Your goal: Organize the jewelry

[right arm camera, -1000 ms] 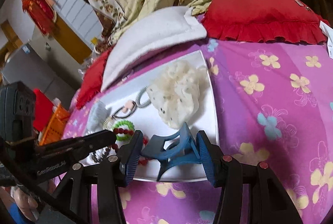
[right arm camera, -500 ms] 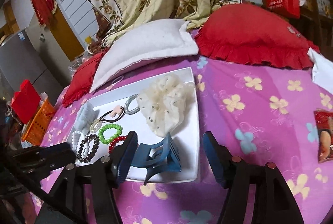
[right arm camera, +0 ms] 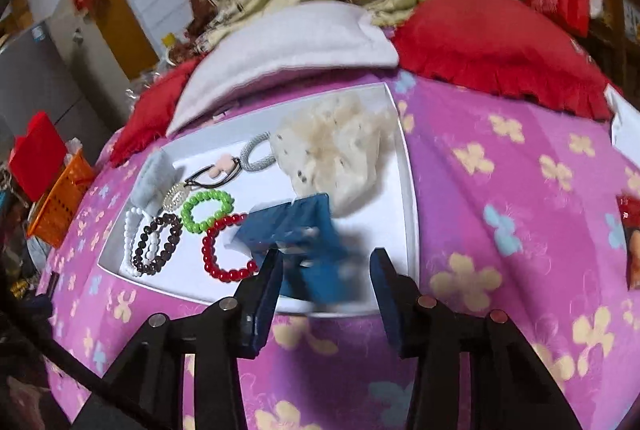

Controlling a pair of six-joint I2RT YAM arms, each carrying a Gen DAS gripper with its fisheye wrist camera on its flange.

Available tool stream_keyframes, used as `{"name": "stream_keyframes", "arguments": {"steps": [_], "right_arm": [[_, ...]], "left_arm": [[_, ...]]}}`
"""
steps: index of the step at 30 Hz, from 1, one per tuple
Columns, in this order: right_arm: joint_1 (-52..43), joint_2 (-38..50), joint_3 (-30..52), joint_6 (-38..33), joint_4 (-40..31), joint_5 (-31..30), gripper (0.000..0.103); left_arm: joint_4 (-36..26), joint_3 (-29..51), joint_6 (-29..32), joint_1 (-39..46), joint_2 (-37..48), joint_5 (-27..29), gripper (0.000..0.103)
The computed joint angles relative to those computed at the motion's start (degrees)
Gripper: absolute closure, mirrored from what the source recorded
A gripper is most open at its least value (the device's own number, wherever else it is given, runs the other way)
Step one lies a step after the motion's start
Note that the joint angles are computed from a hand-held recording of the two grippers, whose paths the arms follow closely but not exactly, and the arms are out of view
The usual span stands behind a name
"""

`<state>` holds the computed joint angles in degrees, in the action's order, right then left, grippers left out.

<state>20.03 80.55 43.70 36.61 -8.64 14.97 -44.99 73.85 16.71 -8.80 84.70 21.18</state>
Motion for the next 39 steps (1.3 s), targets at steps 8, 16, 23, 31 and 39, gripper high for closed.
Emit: {"name": "stream_keyframes", "arguments": {"steps": [8,16,23,31,39], "right_arm": [[10.1,-8.5,-2.6,4.2,-4.6,11.9,0.052],[29.2,-14.5,-3.3,20.2,-16.0,28.7,0.035],[47.0,-9.0,-1.5,48.9,-32.3,36.8,0.034],[54.6,-1.3,4.1,65.2,-45.9,38.9,0.034],[61.7,5.9,10.1,76.8,-55.7,38.8,0.034]], "left_arm": [[3.4,-7.3,2.8,4.7,-11.4,0.5,0.053],[10.7,-15.4,3.9,9.9,-25.7,-0.5,0.04],[13.4,-18.2,1.6,21.7,-34.6,9.5,0.016],[10.8,-18.8,3.6,33.7,-40.7,16.1,0.015],[13.7,-23.0,4.3,50.3,-48.2,29.1,0.0]]}}
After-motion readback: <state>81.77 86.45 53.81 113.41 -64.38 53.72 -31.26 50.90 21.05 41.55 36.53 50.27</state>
